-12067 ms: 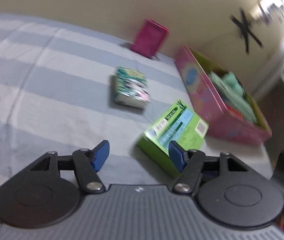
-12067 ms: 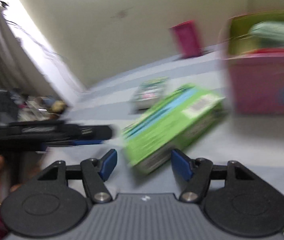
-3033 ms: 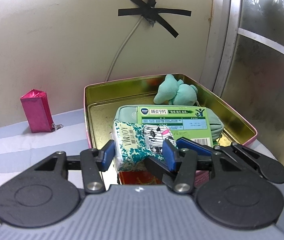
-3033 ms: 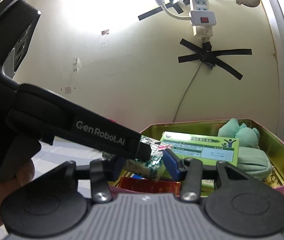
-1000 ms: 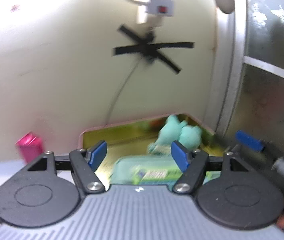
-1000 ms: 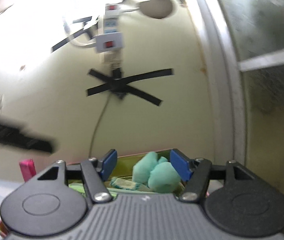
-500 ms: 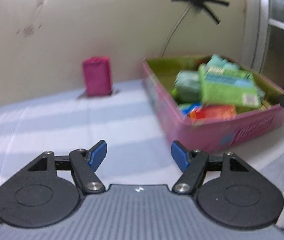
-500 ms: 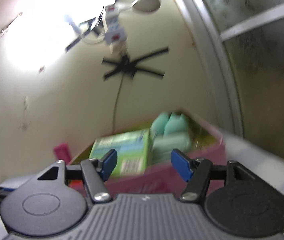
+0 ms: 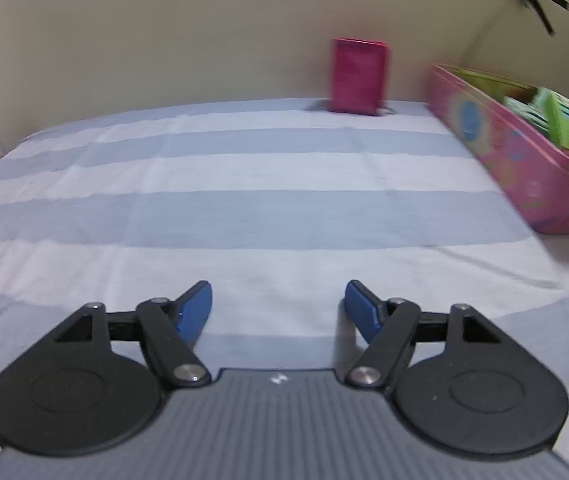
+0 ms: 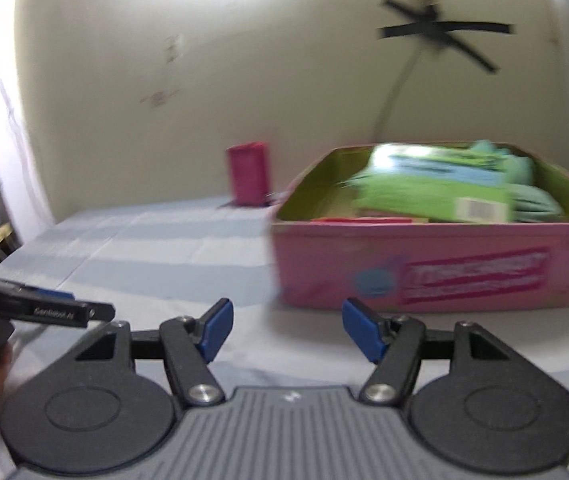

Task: Organize objects
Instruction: 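Move the right tool across the bed toward the pink coin purse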

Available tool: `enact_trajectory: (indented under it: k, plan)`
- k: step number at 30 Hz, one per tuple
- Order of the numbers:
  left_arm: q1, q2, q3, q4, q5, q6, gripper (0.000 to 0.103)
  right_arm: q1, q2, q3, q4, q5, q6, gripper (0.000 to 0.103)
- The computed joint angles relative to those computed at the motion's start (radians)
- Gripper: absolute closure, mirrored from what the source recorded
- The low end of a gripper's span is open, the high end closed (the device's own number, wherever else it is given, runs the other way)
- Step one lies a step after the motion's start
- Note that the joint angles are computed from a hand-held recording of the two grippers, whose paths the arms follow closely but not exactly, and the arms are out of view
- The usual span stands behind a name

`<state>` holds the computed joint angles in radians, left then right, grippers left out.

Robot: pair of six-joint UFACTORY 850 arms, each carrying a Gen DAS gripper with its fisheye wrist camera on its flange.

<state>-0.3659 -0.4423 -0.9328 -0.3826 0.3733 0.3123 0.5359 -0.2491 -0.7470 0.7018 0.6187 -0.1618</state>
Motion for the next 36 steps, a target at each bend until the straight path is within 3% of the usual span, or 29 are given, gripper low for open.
enact_trajectory:
  k: [6,12,28,33,36]
  plan:
    - [0.070,0.012,0.036,0.053,0.059,-0.048,0.024,0.026,-0.098,-0.137,0.076,-0.150,-0.135,0.040]
    - [0.115,-0.003,0.024,0.109,0.072,-0.127,0.023,0.050,-0.167,-0.236,0.186,-0.212,-0.282,0.040]
    - [0.133,-0.026,0.008,0.162,0.088,-0.182,0.010,0.070,-0.284,-0.397,0.371,-0.208,-0.536,0.032]
    - [0.135,-0.027,0.006,0.166,0.085,-0.184,0.008,0.035,-0.367,-0.522,0.469,-0.220,-0.636,0.028]
    - [0.137,-0.029,0.003,0.174,0.084,-0.189,0.008,0.017,-0.435,-0.624,0.575,-0.183,-0.742,0.028]
